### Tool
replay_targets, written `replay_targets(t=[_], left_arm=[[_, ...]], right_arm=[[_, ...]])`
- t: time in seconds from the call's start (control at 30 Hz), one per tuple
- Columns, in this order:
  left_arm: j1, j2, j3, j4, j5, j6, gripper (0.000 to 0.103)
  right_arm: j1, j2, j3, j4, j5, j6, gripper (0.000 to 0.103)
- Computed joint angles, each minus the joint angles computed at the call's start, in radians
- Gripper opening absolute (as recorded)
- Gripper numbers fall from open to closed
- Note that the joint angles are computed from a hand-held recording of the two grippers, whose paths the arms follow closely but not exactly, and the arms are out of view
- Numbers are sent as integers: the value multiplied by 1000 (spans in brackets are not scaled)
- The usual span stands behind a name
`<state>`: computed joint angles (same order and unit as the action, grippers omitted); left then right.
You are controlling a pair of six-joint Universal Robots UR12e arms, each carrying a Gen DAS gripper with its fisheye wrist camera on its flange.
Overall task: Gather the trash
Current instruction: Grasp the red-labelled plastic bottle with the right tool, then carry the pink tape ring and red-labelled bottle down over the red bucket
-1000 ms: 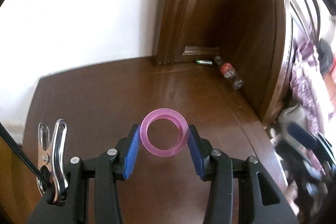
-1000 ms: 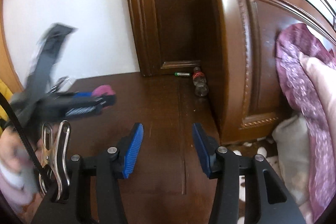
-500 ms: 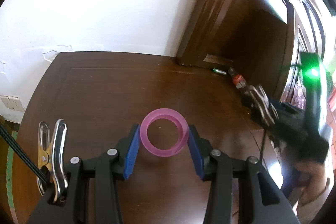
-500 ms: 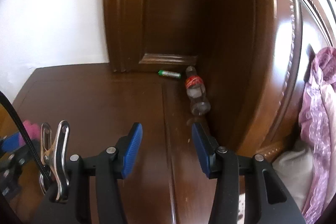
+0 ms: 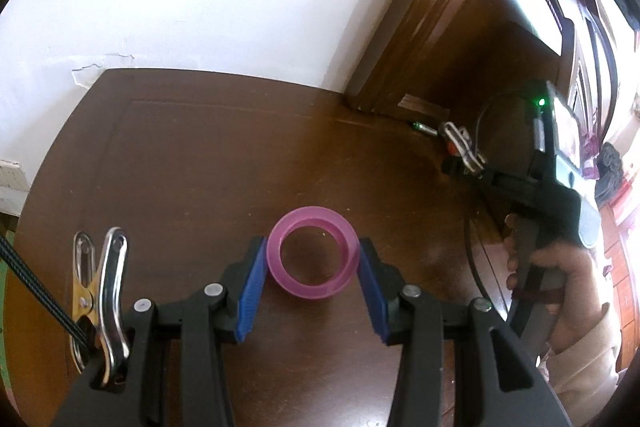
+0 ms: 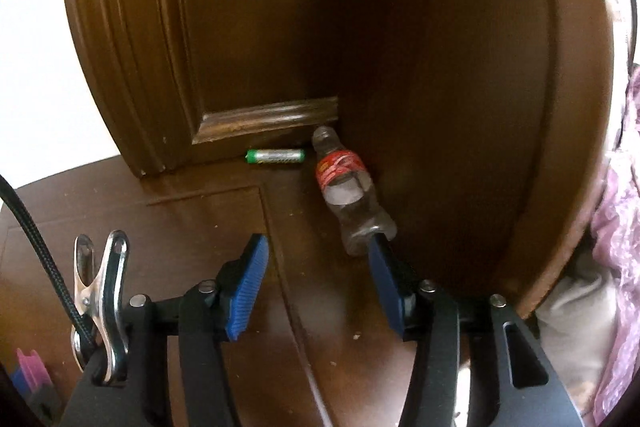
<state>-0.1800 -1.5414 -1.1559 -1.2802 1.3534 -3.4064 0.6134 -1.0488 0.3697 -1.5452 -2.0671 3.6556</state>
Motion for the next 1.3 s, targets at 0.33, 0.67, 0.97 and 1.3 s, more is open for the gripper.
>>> replay_targets(t=[0.33,0.67,0.97,1.3], left_arm=[[8,7,-9,5,-20,7,47],[12,13,-14,6,-34,17,47],[9,10,-6,-4,-32,26,47],[-16,10,7,-3,-17,43,47]], right_arm=[[-17,-110,205,-284,191,-114,57],[-6,8,-15,-66,31,-106,57],[-11,34,-68,-16,50,-103,32],[16,-87,122,-168,55,-130,30]])
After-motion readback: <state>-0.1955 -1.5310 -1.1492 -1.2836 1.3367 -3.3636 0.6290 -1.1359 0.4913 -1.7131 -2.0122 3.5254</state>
